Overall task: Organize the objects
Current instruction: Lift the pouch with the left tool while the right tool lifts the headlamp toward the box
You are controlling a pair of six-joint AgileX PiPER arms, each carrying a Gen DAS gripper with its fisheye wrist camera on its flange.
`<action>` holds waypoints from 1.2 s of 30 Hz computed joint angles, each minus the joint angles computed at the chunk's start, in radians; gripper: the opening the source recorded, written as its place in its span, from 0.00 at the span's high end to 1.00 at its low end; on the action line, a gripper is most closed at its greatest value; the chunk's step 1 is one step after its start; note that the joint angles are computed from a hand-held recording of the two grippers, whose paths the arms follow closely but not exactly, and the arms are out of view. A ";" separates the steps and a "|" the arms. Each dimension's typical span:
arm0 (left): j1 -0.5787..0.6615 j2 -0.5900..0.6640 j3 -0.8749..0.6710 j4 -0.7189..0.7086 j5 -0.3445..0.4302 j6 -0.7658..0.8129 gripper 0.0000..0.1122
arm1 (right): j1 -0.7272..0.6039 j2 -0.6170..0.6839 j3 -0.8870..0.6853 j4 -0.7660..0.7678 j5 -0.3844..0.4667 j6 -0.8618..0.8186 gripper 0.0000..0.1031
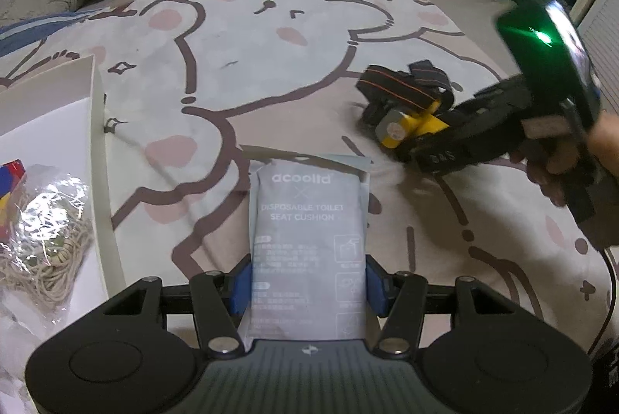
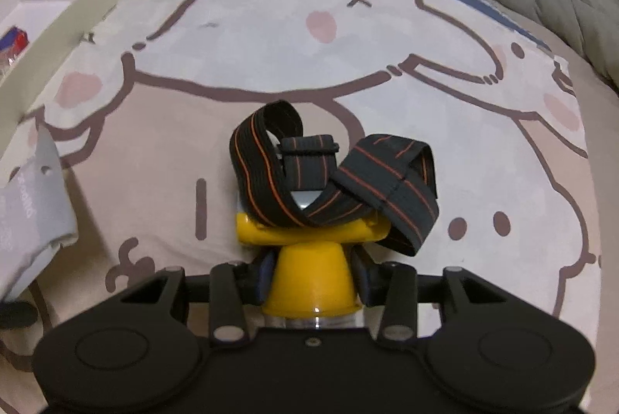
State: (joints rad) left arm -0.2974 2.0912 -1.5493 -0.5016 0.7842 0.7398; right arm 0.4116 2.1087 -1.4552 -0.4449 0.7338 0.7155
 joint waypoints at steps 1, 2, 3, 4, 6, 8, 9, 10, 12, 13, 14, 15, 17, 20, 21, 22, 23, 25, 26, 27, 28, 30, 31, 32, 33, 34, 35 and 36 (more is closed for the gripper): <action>0.002 -0.001 0.000 0.001 -0.006 -0.004 0.49 | 0.007 -0.015 0.029 -0.026 -0.024 0.033 0.58; 0.004 -0.002 0.000 0.002 -0.011 -0.008 0.49 | 0.012 -0.028 0.054 -0.057 -0.047 0.069 0.58; 0.005 -0.004 0.002 0.001 -0.017 -0.010 0.49 | 0.022 -0.044 0.079 -0.100 -0.063 0.115 0.59; 0.006 -0.010 0.007 0.002 -0.026 -0.013 0.49 | 0.032 -0.053 0.093 -0.145 -0.069 0.158 0.59; 0.007 -0.020 0.012 0.005 -0.039 -0.021 0.49 | 0.052 -0.085 0.123 -0.225 -0.077 0.245 0.59; 0.011 -0.036 0.015 -0.006 -0.045 -0.028 0.49 | 0.046 -0.122 0.144 -0.234 -0.101 0.272 0.59; 0.014 -0.044 0.018 -0.013 -0.048 -0.027 0.49 | 0.051 -0.144 0.156 -0.242 -0.106 0.291 0.59; 0.017 -0.057 0.023 -0.024 -0.054 -0.024 0.49 | 0.059 -0.163 0.164 -0.253 -0.106 0.305 0.59; 0.020 -0.079 0.031 -0.042 -0.063 -0.018 0.49 | 0.079 -0.206 0.183 -0.277 -0.109 0.343 0.59; 0.023 -0.093 0.037 -0.055 -0.067 -0.015 0.49 | 0.083 -0.220 0.184 -0.280 -0.112 0.356 0.59; 0.025 -0.103 0.040 -0.065 -0.069 -0.012 0.49 | 0.090 -0.235 0.185 -0.286 -0.113 0.374 0.59; 0.029 -0.116 0.045 -0.078 -0.072 -0.009 0.49 | 0.097 -0.250 0.185 -0.294 -0.113 0.391 0.59; 0.032 -0.138 0.056 -0.095 -0.082 -0.006 0.49 | 0.112 -0.274 0.189 -0.320 -0.111 0.429 0.59; 0.041 -0.169 0.071 -0.120 -0.090 0.002 0.49 | 0.147 -0.307 0.197 -0.366 -0.092 0.507 0.59; 0.043 -0.177 0.076 -0.126 -0.094 0.006 0.49 | 0.160 -0.318 0.200 -0.384 -0.080 0.529 0.59; 0.046 -0.187 0.083 -0.133 -0.100 0.011 0.49 | 0.175 -0.326 0.203 -0.408 -0.063 0.551 0.59; 0.050 -0.193 0.086 -0.141 -0.103 0.015 0.49 | 0.191 -0.335 0.208 -0.435 -0.047 0.576 0.59; 0.057 -0.205 0.090 -0.154 -0.111 0.019 0.49 | 0.209 -0.355 0.219 -0.468 -0.035 0.620 0.59; 0.059 -0.211 0.095 -0.161 -0.118 0.022 0.49 | 0.220 -0.366 0.225 -0.484 -0.028 0.646 0.59; 0.061 -0.217 0.097 -0.167 -0.124 0.026 0.48 | 0.232 -0.373 0.226 -0.500 -0.015 0.664 0.59; 0.064 -0.223 0.099 -0.174 -0.131 0.030 0.48 | 0.243 -0.379 0.228 -0.519 -0.001 0.680 0.59; 0.071 -0.231 0.103 -0.187 -0.142 0.041 0.48 | 0.268 -0.387 0.230 -0.554 0.028 0.709 0.59; 0.075 -0.236 0.106 -0.196 -0.148 0.050 0.48 | 0.276 -0.394 0.235 -0.566 0.037 0.724 0.59; 0.079 -0.240 0.109 -0.206 -0.153 0.056 0.48 | 0.282 -0.401 0.239 -0.576 0.044 0.740 0.59; 0.083 -0.244 0.111 -0.219 -0.156 0.063 0.48 | 0.291 -0.403 0.240 -0.587 0.055 0.756 0.59; 0.088 -0.248 0.113 -0.230 -0.160 0.068 0.48 | 0.299 -0.405 0.243 -0.601 0.066 0.773 0.59; 0.092 -0.252 0.115 -0.242 -0.166 0.076 0.47 | 0.306 -0.408 0.247 -0.617 0.072 0.794 0.59; 0.094 -0.256 0.119 -0.251 -0.174 0.083 0.47 | 0.311 -0.412 0.250 -0.626 0.077 0.807 0.59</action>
